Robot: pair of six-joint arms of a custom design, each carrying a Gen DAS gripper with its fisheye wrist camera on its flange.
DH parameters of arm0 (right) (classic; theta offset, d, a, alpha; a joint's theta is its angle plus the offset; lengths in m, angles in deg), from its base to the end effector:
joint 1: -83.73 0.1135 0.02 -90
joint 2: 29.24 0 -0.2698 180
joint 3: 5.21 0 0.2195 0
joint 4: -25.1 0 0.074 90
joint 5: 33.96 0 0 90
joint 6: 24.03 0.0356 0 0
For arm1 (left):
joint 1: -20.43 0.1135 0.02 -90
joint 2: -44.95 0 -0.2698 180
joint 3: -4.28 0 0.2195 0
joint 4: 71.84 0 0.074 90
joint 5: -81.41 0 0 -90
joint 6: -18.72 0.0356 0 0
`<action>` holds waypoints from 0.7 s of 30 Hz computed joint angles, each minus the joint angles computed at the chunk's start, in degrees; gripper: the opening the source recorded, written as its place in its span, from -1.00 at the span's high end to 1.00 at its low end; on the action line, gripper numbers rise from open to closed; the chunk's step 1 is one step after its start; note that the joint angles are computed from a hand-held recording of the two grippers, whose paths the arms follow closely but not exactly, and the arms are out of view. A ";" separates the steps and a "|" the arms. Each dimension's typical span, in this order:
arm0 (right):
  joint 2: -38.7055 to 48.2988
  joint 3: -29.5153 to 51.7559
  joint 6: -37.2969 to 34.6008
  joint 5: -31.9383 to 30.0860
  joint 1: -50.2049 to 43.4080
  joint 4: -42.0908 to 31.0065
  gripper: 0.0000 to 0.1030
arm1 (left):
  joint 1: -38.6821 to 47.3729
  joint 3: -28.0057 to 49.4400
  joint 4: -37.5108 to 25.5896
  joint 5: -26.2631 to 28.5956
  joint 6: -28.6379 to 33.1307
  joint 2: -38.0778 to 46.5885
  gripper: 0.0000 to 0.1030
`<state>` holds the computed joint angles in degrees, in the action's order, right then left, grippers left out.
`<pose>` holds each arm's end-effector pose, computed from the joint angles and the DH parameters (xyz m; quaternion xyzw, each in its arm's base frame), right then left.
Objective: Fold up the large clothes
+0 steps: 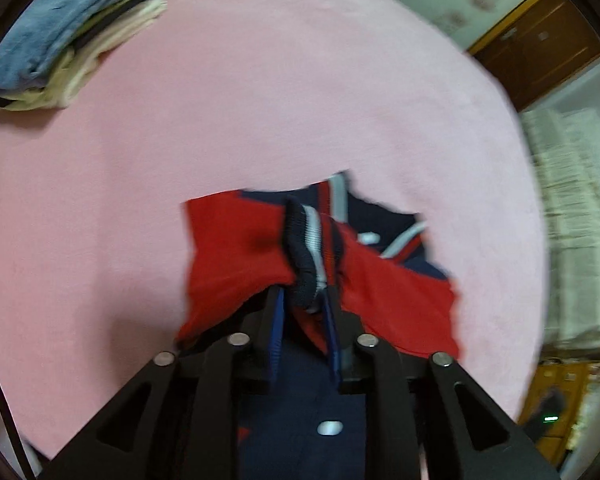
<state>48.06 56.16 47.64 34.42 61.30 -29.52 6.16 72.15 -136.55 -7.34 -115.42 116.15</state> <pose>0.1967 -0.0670 0.2155 0.0030 0.9687 0.1155 0.2199 0.1870 -0.0484 0.2545 -0.2510 0.9490 -0.1023 0.1610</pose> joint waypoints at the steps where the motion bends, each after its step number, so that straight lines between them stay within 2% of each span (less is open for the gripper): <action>1: 0.57 0.79 0.98 0.36 0.13 -1.71 0.61 | 0.03 0.40 -0.83 -0.50 0.13 1.41 0.21; 2: 0.91 1.31 1.53 0.19 -0.02 -3.20 0.60 | 0.46 0.29 -2.18 -0.31 0.39 3.10 -0.20; 3: 1.66 2.25 1.46 -1.23 -0.82 -5.87 0.60 | 1.04 -0.37 -2.76 0.66 0.33 3.97 -0.38; 6: 2.64 3.07 -0.03 -6.45 -2.97 -11.30 0.60 | 1.90 -2.85 -3.04 2.89 -0.39 2.39 -0.38; 9: 1.88 2.08 -1.56 -11.97 -3.57 -14.88 0.60 | -0.58 -2.65 -4.01 0.35 -1.99 -0.31 -0.38; 11: 2.85 1.23 0.08 -14.45 -1.10 -15.31 0.60 | -1.34 -2.13 -3.54 -0.66 -2.18 -1.84 -0.39; 14: 3.89 -1.39 6.01 -16.19 4.44 -10.68 0.60 | -0.14 -1.66 -1.64 -0.07 -0.21 -2.45 -0.43; 19: 6.67 -2.76 13.41 -20.91 11.54 -3.38 0.60 | 1.69 2.04 -2.39 0.32 5.09 2.38 -0.45; 21: 5.79 -3.14 18.32 -17.98 15.30 0.53 0.62 | 1.90 2.42 -2.52 0.22 5.77 2.97 -0.45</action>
<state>53.86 53.02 65.96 16.44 76.60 -28.99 8.06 74.57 -139.07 -7.11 -109.65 119.12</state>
